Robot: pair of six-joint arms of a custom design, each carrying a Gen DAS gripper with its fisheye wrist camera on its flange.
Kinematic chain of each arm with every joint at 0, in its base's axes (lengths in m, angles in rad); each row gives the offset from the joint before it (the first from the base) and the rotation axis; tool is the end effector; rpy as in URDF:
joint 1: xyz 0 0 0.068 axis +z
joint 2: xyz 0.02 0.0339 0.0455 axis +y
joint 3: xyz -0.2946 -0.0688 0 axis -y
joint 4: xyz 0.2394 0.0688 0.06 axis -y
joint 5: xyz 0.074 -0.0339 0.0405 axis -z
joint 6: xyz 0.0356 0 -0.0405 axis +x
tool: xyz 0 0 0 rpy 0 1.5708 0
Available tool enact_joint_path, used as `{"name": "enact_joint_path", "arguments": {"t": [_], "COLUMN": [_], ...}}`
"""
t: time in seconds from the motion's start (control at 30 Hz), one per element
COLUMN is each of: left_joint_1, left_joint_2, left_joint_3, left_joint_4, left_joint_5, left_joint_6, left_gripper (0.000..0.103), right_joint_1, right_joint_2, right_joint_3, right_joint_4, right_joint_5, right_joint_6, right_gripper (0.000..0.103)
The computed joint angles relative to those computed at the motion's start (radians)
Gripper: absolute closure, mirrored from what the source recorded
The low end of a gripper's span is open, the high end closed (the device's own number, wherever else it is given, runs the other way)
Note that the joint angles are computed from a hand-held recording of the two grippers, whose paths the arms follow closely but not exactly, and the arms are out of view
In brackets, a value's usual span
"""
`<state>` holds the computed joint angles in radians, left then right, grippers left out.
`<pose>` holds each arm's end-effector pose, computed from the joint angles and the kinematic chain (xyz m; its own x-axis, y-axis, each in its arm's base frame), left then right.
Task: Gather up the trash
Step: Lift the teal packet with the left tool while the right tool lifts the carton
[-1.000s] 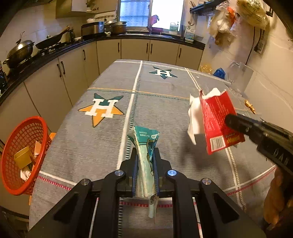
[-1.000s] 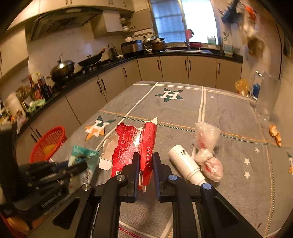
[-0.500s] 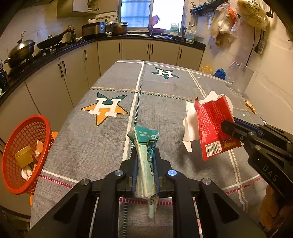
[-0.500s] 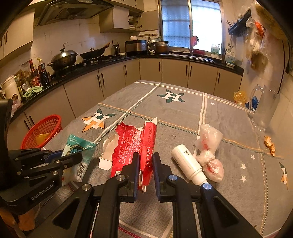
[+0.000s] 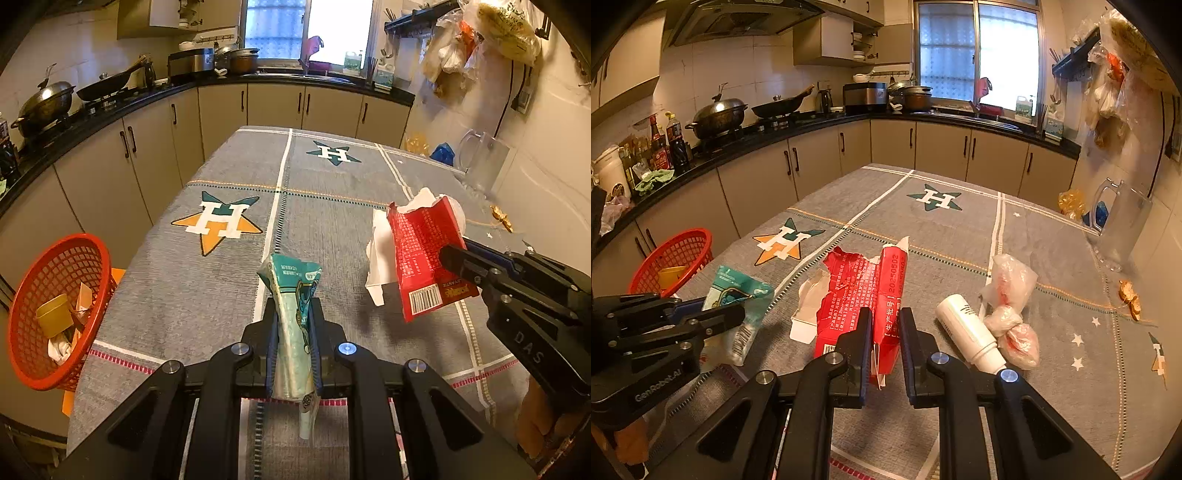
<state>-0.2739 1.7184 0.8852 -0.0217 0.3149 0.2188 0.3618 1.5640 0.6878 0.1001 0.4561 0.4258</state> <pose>0.3239 -0.1024 0.1867 -0.6108 0.3860 -0.6914 0.5997 0.7956 -0.0857 0.2795 0.0890 0.1883 -0.6065 0.1670 -0.7774 0.2489 0.9684 0.0138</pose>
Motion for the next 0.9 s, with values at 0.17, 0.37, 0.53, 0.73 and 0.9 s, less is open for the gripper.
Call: {"name": "enact_joint_path", "arguments": {"t": [0.17,0.37,0.53,0.73,0.9], "left_joint_1": [0.028,0.065,0.098,0.143,0.183], "left_joint_2": [-0.037,-0.077,-0.098,-0.102,-0.096], "left_joint_3": [-0.016,-0.038,-0.049,-0.046,-0.043], "left_joint_4": [-0.009,-0.019,-0.023,-0.033,-0.033], "left_joint_5": [0.019,0.044,0.067,0.094,0.116], "left_joint_6": [0.009,0.022,0.028,0.033,0.037], "left_gripper": [0.089,0.089,0.089,0.089,0.089], "right_joint_1": [0.011,0.046,0.06,0.084,0.106], "right_joint_2": [-0.003,-0.02,-0.021,-0.009,0.012], "right_joint_3": [0.015,0.031,0.04,0.062,0.091], "right_joint_4": [-0.029,-0.077,-0.092,-0.105,-0.113], "right_joint_5": [0.013,0.039,0.009,-0.003,-0.014], "right_joint_6": [0.015,0.042,0.065,0.085,0.09], "right_gripper": [0.087,0.087,0.087,0.087,0.087]}}
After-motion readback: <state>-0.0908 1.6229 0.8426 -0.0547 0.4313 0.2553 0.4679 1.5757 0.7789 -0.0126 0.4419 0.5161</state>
